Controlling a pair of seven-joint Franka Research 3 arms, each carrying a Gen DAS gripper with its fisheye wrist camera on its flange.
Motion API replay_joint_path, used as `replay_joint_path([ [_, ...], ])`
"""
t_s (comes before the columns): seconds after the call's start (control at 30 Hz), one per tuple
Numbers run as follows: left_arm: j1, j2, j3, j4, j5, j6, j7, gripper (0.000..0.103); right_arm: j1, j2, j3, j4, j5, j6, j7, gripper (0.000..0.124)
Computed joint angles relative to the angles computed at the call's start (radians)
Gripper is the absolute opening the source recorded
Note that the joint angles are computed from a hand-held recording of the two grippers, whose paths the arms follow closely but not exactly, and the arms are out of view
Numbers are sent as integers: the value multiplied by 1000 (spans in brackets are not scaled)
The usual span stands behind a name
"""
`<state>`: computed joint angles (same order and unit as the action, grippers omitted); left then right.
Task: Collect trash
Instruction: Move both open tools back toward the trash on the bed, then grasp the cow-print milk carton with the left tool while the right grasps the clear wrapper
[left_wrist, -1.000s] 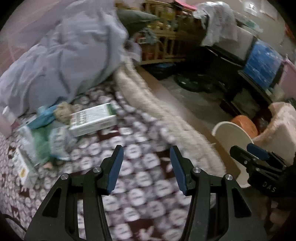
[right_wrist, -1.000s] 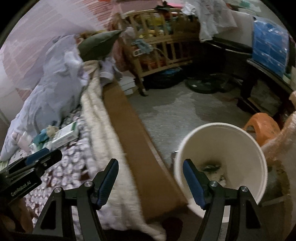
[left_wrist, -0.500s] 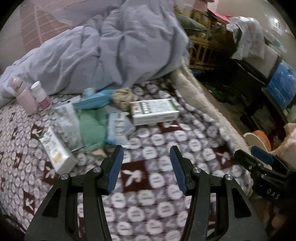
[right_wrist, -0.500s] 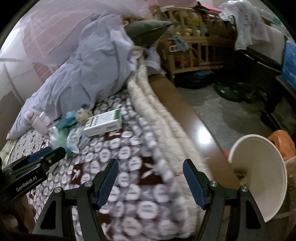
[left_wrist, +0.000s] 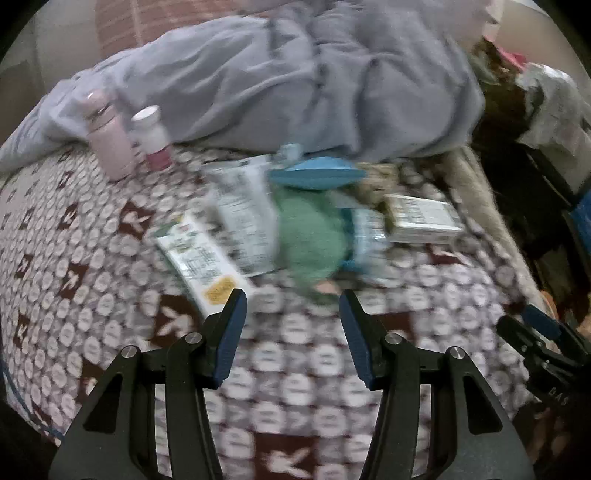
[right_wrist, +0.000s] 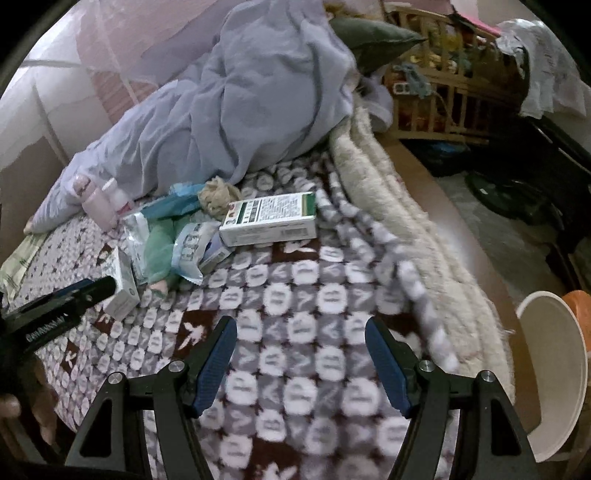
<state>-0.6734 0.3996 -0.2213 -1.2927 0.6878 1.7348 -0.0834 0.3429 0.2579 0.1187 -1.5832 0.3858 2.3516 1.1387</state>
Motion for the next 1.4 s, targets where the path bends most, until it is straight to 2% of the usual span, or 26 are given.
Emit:
replay_joint_path([
  [0.2,75,-116,-11,-186,-59,46,-80,51,29,82,3,98,-42,-42,41,70],
  [0.33,130,-194,-20,-327,-77,145,-200,51,36,141,14,183,-33,-83,61,70],
  [0.5,186,-245,-34,-438,-93,246,-293,51,45,213,43,289,10,-153,52,70],
  [0.6,209,-268,-38,-494,-82,318,-351,58,60,239,55,317,27,-150,25,70],
  [0.7,228,-267,-39,-516,-72,373,-378,59,86,282,53,370,19,-150,40,69],
  [0.8,244,-259,-36,-527,-83,416,-380,59,102,327,57,427,21,-162,54,63],
  [0.9,252,-245,-35,-523,-94,423,-355,59,121,367,57,481,5,-174,65,54],
  [0.93,257,-245,-34,-530,-105,441,-343,59,126,383,58,503,2,-184,67,49],
  [1.03,258,-259,-32,-566,-83,487,-349,59,140,442,60,577,-6,-229,82,43],
  [1.13,263,-276,-34,-595,-74,526,-326,58,140,430,63,544,1,-183,59,37],
  [1.23,262,-297,-43,-612,-78,535,-308,58,127,414,71,520,18,-179,34,33],
  [1.4,240,-321,-67,-585,-57,462,-285,58,71,285,87,351,94,-112,-51,32],
])
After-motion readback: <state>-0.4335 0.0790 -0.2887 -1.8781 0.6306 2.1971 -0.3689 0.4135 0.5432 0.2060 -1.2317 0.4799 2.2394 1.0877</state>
